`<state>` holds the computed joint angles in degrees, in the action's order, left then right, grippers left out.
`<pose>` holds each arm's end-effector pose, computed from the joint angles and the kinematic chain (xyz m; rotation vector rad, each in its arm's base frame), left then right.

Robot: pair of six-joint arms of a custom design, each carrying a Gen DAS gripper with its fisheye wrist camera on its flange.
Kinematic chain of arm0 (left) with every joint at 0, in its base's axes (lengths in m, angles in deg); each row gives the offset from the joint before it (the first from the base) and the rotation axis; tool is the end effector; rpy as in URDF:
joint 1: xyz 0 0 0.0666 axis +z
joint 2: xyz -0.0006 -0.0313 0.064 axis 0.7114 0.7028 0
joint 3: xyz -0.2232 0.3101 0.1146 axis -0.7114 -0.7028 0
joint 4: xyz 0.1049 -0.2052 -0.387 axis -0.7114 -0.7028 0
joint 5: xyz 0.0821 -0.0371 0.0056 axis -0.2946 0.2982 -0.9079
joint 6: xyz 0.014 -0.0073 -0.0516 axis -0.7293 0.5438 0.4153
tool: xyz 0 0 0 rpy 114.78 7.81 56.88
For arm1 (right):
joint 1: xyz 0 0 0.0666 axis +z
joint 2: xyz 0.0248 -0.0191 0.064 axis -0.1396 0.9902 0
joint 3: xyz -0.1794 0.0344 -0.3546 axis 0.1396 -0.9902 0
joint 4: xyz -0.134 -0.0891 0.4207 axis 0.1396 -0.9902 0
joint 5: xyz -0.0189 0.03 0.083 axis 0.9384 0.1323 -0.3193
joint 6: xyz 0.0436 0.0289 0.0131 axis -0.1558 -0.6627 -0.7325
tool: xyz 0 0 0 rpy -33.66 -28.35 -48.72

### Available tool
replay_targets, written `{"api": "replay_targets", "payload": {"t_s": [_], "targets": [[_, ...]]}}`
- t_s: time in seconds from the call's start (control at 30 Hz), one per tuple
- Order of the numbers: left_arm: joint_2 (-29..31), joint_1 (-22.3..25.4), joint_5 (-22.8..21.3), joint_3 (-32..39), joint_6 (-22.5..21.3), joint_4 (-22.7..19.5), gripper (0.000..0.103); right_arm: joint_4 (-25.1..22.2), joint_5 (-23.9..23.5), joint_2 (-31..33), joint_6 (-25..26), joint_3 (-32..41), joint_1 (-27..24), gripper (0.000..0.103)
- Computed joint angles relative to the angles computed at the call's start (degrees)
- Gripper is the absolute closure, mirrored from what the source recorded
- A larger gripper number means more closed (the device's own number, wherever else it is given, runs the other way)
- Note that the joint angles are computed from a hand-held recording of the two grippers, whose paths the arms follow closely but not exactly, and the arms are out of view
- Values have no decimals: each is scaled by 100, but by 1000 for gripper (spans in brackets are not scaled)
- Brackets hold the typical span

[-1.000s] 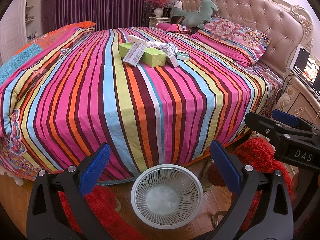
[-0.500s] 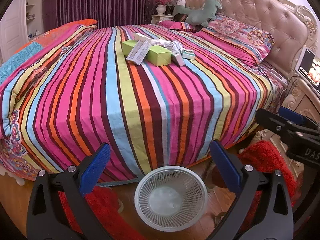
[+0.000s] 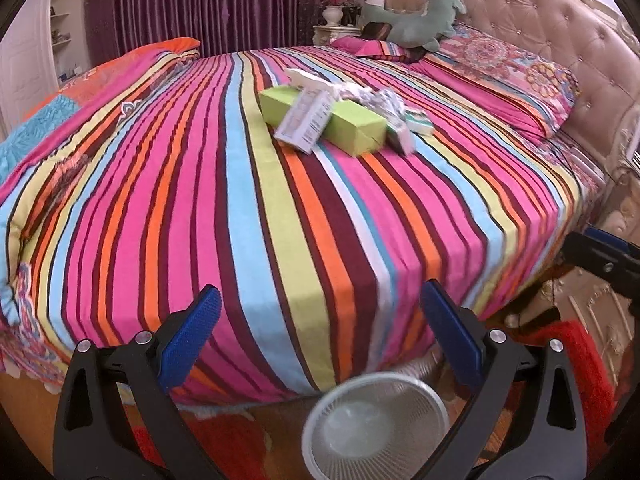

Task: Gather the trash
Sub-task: 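Move both tools forward over the bed toward the boxes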

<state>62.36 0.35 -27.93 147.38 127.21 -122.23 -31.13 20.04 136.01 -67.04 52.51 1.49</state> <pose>0.2979 -0.2692 0.6125 -0.2811 2.3542 0.0859 0.3726 0.0739 0.6237 -0.4627 2.2647 0.4304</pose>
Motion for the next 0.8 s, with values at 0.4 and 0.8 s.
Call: {"api": "replay_targets", "payload": {"t_s": [0.4,0.8], "targets": [[436,1455,617,342,-1764,1022,6,-19,9,1381,-337,1211,148,7],[1307,2425,1666,990,-2857,1549,6,-414,-207,2681,-301,2517,313,7]]}}
